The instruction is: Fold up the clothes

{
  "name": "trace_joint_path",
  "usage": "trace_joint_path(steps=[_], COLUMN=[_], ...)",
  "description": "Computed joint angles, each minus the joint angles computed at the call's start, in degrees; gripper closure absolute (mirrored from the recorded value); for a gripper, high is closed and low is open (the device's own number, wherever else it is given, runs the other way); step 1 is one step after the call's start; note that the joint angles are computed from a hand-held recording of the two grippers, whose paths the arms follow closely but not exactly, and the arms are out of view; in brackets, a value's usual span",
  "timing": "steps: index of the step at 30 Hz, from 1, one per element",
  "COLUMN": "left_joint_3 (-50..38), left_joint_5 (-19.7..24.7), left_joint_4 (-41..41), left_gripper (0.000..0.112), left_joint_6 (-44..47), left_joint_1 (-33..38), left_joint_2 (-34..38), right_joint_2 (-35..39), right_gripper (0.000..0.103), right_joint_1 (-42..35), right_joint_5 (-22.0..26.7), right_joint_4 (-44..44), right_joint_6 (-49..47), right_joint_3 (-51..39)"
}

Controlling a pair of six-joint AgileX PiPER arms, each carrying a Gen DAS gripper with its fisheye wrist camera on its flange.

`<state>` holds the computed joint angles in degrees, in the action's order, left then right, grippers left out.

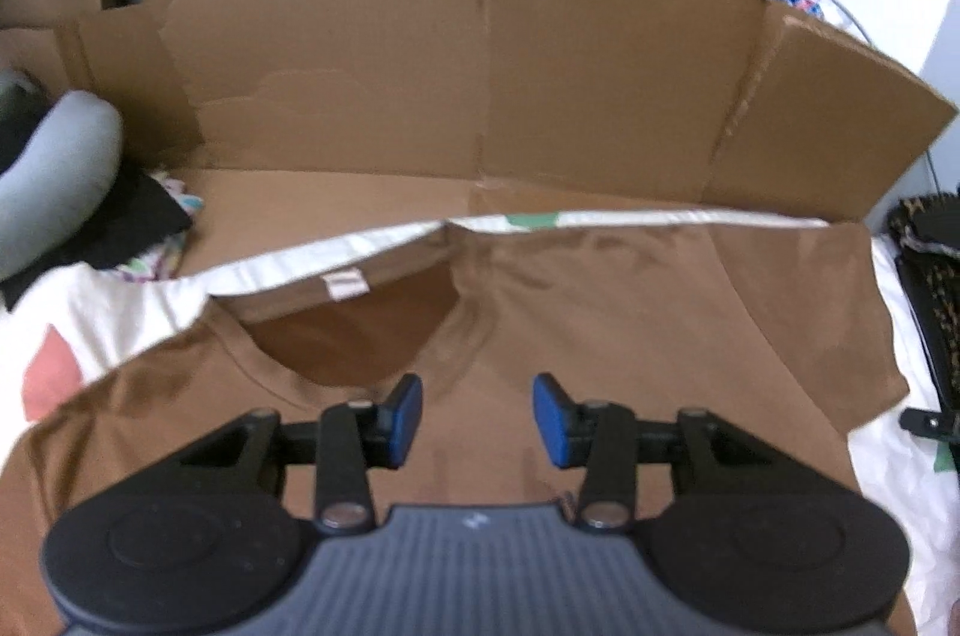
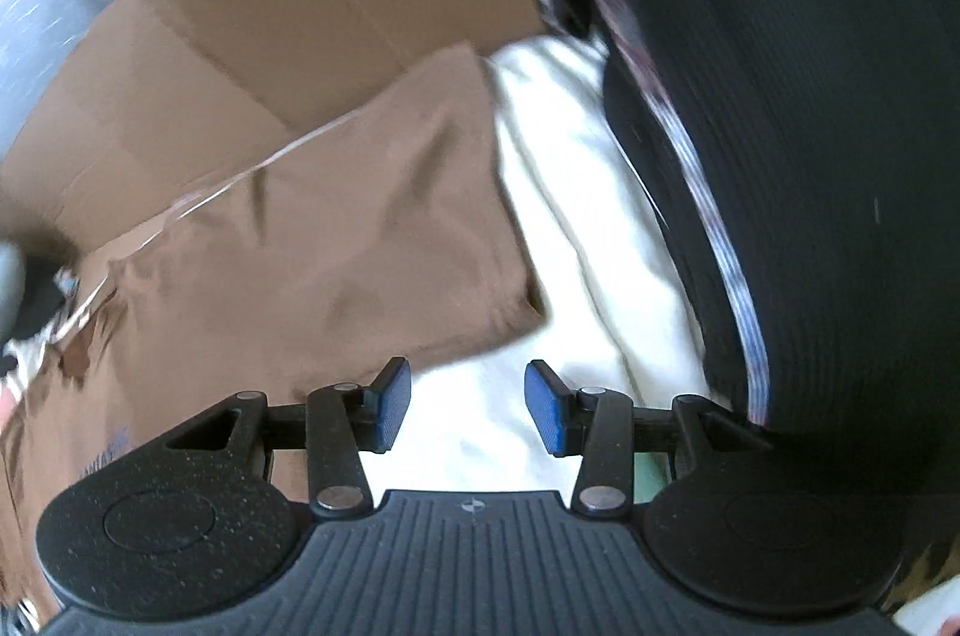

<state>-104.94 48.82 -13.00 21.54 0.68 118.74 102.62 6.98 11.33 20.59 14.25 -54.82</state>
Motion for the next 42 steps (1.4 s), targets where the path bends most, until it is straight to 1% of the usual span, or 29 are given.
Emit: trace_joint_path(steps=[5, 7, 8, 11, 12, 13, 14, 15, 16, 17, 18, 21, 22, 26, 28, 29, 31, 34, 39, 42], left_joint_3=[4.87, 6.2, 6.6, 7.55, 7.64, 7.99, 8.31, 8.7, 9.08, 9.19, 9.26, 9.47, 9.59, 9.66, 10.2, 10.65, 11.22, 11.9, 12.31, 11.87], left_joint_5=[-3.03, -3.84, -4.11, -4.63, -4.66, -4.84, -4.97, -5.12, -5.26, -5.19, -5.09, -5.15, -5.21, -4.59, -4.91, -5.1, -5.25, -5.49, -6.05, -5.7], left_joint_4=[-2.21, -3.42, -3.93, -4.8, -5.14, -5.73, -6.63, -7.45, -8.26, -8.95, -9.62, -10.78, -11.08, -13.19, -14.48, -15.34, -16.74, -17.95, -19.22, -21.98], left_gripper=[0.068, 0.069, 0.069, 0.071, 0.072, 0.073, 0.074, 0.074, 0.076, 0.078, 0.079, 0.081, 0.084, 0.095, 0.099, 0.102, 0.103, 0.106, 0.107, 0.107], left_joint_6=[2.12, 3.15, 3.68, 4.46, 4.71, 5.09, 5.67, 6.25, 6.83, 7.3, 7.74, 8.19, 8.38, 9.76, 10.1, 10.34, 10.93, 11.26, 10.45, 10.24], left_joint_1=[-2.04, -2.87, -3.32, -4.94, -5.46, -6.01, -6.48, -6.92, -7.37, -7.82, -8.29, -9.66, -10.2, -12.29, -13.37, -13.87, -14.74, -15.83, -17.14, -17.25], left_joint_2=[-0.64, -0.59, -0.42, 0.07, 0.24, 0.24, 0.23, 0.16, 0.11, 0.22, 0.36, 0.67, 0.76, 1.34, 1.48, 1.42, 1.46, 1.55, 2.38, 3.49], right_joint_2=[2.49, 3.44, 3.91, 5.05, 5.32, 5.52, 5.62, 5.69, 5.69, 5.65, 5.62, 4.79, 4.28, 2.22, 1.34, 1.0, 0.74, 0.77, 1.07, 0.74], right_gripper=[0.054, 0.054, 0.054, 0.054, 0.057, 0.062, 0.073, 0.085, 0.089, 0.095, 0.096, 0.098, 0.098, 0.099, 0.099, 0.099, 0.099, 0.099, 0.099, 0.099], right_joint_1=[-1.13, -1.42, -1.55, -1.68, -1.6, -1.44, -1.39, -1.44, -1.62, -1.94, -2.29, -2.83, -2.86, -2.77, -2.79, -2.71, -2.4, -2.44, -3.15, -4.18], right_joint_5=[-4.06, -4.8, -4.94, -5.17, -5.19, -5.14, -4.91, -4.69, -4.37, -4.04, -3.67, -2.62, -2.48, -1.73, -1.33, -1.08, -0.18, 1.38, 4.37, 6.6], right_joint_4=[21.89, 26.83, 27.56, 27.01, 24.54, 20.21, 16.79, 15.66, 16.82, 20.28, 24.4, 31.21, 33.39, 36.54, 38.22, 36.98, 30.93, 27.17, 23.79, 24.03], right_joint_6=[-16.79, -19.56, -19.38, -17.07, -14.49, -10.24, -7.07, -6.2, -7.48, -11.06, -15.3, -22.17, -24.32, -27.34, -28.83, -27.79, -22.36, -19.64, -17.89, -19.36], right_joint_3=[1.01, 0.38, -0.08, -1.2, -1.57, -1.95, -2.26, -2.43, -2.52, -2.47, -2.38, -2.22, -2.07, -2.48, -2.99, -3.54, -5.61, -7.74, -10.49, -11.7])
